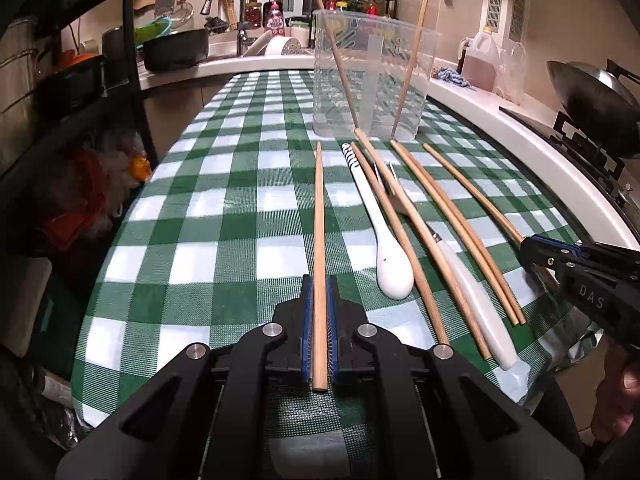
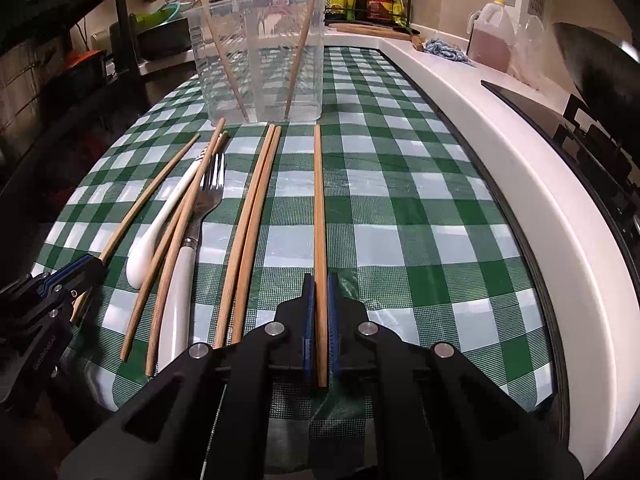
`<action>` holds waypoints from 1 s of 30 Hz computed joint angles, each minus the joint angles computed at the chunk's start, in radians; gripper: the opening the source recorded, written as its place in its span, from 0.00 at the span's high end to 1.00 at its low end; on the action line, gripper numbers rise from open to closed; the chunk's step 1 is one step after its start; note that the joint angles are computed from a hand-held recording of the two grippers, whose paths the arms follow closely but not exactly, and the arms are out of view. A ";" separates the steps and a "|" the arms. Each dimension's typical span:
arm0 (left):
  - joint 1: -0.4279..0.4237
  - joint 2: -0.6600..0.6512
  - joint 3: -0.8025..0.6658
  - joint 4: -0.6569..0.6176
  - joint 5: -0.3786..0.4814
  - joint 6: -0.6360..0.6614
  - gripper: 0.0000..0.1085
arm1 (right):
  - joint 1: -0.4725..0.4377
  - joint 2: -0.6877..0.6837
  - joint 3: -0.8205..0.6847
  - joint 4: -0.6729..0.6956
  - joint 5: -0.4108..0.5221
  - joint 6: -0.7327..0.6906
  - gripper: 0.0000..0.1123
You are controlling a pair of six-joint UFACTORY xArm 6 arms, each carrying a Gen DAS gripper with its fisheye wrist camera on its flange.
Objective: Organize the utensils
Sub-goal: 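Close the left tool on a bamboo chopstick while the right tool grasps another, then lift both held chopsticks upright and carry them above the container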
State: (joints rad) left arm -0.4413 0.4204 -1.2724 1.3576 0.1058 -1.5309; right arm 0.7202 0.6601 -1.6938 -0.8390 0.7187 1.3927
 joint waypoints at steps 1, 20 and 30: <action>-0.001 -0.005 -0.002 0.030 0.003 -0.025 0.94 | 0.002 -0.002 -0.001 -0.010 0.003 0.005 0.94; -0.016 -0.118 -0.002 0.571 0.029 -0.542 0.94 | 0.030 -0.116 0.058 -0.203 0.031 0.146 0.94; -0.017 -0.181 0.009 0.656 0.035 -0.646 0.94 | 0.047 -0.193 0.076 -0.288 0.080 0.188 0.94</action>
State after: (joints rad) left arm -0.4582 0.2395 -1.2630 2.0134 0.1407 -2.1765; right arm 0.7677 0.4671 -1.6177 -1.1273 0.7989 1.5810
